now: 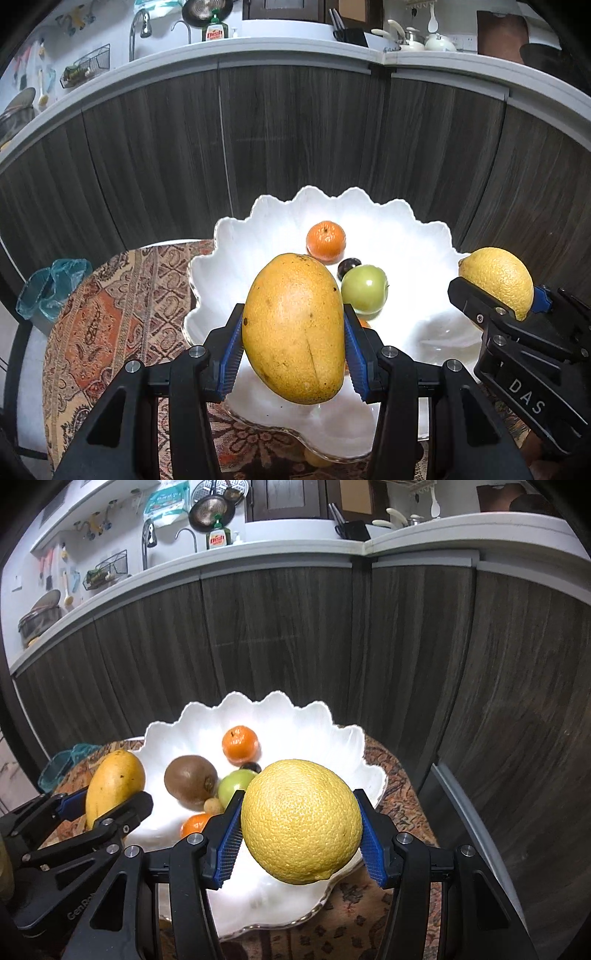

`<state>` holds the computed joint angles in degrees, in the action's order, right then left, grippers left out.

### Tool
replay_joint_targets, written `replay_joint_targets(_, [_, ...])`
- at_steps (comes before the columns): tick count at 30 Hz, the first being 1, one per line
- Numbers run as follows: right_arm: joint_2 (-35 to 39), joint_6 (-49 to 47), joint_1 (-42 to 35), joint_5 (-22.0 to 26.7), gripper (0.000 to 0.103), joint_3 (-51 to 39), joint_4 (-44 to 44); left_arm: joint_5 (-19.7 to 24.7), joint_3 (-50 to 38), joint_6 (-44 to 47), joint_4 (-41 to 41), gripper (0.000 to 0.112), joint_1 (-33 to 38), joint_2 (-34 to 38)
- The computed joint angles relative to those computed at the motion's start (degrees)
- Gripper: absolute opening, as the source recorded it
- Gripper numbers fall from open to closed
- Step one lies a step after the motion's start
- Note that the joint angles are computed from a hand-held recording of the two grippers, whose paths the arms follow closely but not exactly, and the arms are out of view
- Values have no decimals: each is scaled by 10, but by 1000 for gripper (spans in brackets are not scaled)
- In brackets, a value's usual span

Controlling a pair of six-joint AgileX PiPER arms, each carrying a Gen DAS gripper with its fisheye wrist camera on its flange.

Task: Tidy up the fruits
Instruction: 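Lift and carry the mango and lemon over the white bowl, then open both tools to drop the mango and lemon into the bowl, then pull both open tools back from the bowl toward the remaining fruits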

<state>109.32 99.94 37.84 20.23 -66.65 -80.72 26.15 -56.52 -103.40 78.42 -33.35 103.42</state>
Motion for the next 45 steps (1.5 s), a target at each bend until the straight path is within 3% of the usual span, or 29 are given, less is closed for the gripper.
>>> replay_joint_targets(9, [19, -31, -12, -11, 57, -18, 29, -17, -11, 39, -36, 49, 11, 16])
replay_joint_targets(12, [22, -30, -11, -10, 57, -18, 27, 0, -8, 26, -18, 50, 4, 12])
replay_joint_targets(15, [25, -33, -13, -10, 57, -19, 33, 21, 2, -1, 8, 67, -5, 1])
replay_joint_targets(17, [23, -17, -11, -6, 58, -16, 21, 29, 6, -6, 13, 69, -8, -3])
replay_joint_targets(19, [16, 24, -4, 14, 69, -7, -20, 33, 5, -3, 8, 73, -9, -3])
replay_joint_targets(20, [11, 49, 2, 32, 85, -2, -44, 34, 6, -6, 9, 74, -9, -4])
replay_joint_targets(21, [6, 87, 12, 61, 94, 7, -77, 34, 6, -7, 9, 75, -9, -4])
replay_joint_targets(24, [-8, 125, 22, 93, 95, 24, -111, 42, 6, -6, 6, 84, -15, -7])
replay_joint_targets(32, [-32, 149, 14, 78, 95, 47, -118, 99, 13, -23, 15, 99, -45, -23])
replay_joint_targets(45, [-88, 185, 34, 99, 95, 112, -124, 164, 64, -42, -8, 99, -103, -65])
